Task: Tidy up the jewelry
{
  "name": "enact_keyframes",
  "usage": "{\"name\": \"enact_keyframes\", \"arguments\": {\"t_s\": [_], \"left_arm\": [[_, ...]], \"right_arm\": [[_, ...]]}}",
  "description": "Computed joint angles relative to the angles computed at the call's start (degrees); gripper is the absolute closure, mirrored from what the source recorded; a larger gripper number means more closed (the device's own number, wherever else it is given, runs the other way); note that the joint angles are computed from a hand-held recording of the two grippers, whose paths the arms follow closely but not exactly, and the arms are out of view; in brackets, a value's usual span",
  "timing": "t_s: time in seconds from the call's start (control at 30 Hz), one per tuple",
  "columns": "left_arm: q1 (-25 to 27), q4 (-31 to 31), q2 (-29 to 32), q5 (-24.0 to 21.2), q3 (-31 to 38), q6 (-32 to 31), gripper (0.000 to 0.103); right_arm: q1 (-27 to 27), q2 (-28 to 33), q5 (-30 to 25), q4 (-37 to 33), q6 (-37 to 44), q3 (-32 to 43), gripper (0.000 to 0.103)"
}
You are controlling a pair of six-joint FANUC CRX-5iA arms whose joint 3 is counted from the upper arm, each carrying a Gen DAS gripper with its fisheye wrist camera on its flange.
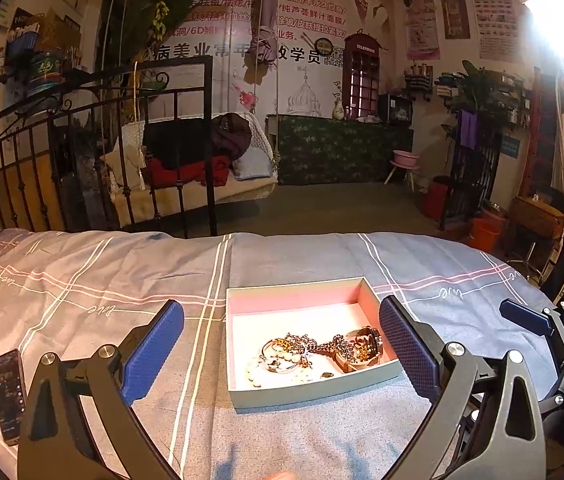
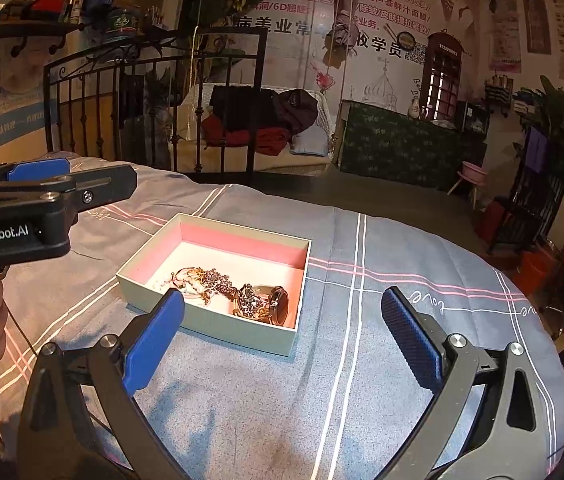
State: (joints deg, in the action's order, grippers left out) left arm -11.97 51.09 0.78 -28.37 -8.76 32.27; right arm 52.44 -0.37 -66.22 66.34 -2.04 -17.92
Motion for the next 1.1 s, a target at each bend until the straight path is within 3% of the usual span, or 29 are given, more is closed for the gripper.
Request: {"name": "enact_keyframes", "arguments": {"t_s": [0.1, 0.2, 0.43, 1.1], "left_arm": [[-0.64, 1.56, -0.79, 2.27, -1.47, -2.07, 0.006], [-0.37, -0.13, -0.44, 0.85, -0.59, -1.14, 0.006], [-0.77, -1.12, -1.01, 2.39, -1.34, -1.85, 0.006], [0.07, -3.86, 0.18, -0.36, 0.42, 0.48, 0.006]], "right_arm": [[0.14, 0.12, -0.05, -0.41, 0.32, 0.08, 0.006], [0.21, 0.30, 0.18, -0.73, 0.50, 0.28, 0.006], [0.51, 0.35, 0.12, -1.07, 0.97, 0.17, 0.006], [0.96, 0.44, 0.18, -1.89, 1.97, 0.40, 0.006]]}}
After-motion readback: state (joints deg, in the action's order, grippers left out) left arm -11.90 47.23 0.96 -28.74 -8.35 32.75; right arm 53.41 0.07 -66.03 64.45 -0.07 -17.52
